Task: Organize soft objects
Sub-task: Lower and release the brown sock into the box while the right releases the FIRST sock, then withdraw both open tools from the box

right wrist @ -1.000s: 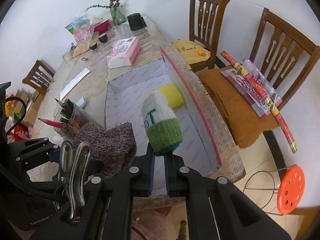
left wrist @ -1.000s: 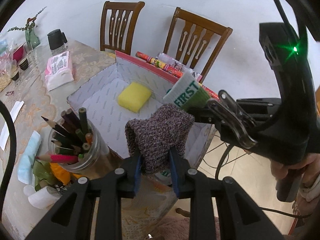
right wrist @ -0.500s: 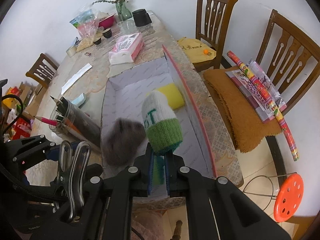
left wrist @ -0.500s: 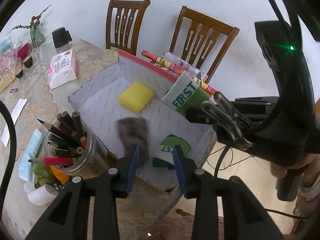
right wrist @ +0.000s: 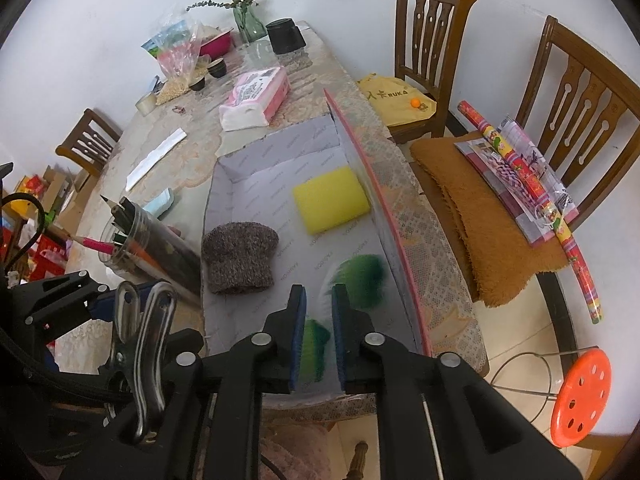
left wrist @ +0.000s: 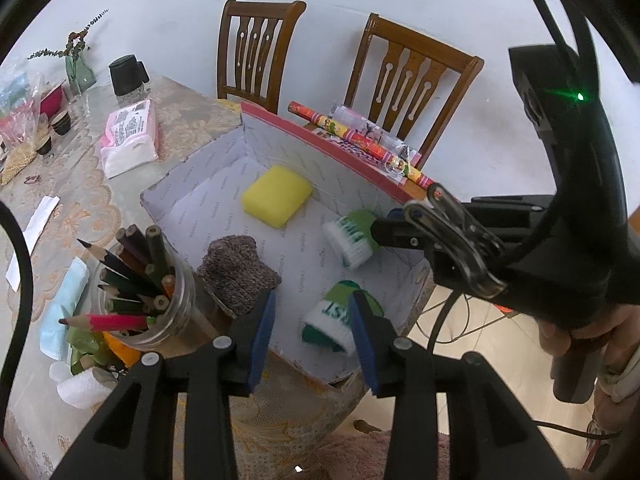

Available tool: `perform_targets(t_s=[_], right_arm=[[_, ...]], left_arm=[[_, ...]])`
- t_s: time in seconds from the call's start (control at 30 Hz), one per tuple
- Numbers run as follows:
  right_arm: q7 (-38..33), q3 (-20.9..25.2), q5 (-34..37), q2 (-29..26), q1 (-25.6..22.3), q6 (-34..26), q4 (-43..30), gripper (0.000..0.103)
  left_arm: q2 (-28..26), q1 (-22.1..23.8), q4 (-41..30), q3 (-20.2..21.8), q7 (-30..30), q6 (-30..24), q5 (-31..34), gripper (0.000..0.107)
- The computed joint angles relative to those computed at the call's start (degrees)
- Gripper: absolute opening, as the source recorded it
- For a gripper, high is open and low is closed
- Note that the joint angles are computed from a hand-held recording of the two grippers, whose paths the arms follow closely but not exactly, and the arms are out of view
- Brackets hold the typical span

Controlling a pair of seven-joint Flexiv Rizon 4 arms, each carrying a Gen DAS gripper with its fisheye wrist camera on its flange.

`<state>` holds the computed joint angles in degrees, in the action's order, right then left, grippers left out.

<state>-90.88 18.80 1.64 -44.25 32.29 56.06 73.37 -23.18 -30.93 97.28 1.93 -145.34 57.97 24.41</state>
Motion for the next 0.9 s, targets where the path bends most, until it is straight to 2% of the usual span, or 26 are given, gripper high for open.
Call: perform_targets(t_s=[0.33, 0.57, 0.9], right_arm=[[2.3, -1.3, -0.9, 1.1, 0.8, 1.7, 2.1, 0.027], [9.5, -3.7, -3.8, 3.6, 2.2, 5.4, 7.1, 0.032], [21.5, -5.4, -8.9, 8.6, 3.8, 11.1, 16.2, 0.033]], left_arm=[[0.6, 0.3, 0.9, -0.4, 0.7, 0.8, 0.2, 0.040], [1.9, 0.8, 3.5, -0.8, 3.1, 4.5, -0.3, 0.040], [6.6, 1.0, 9.3, -0.8, 4.6, 7.7, 0.4, 0.040]])
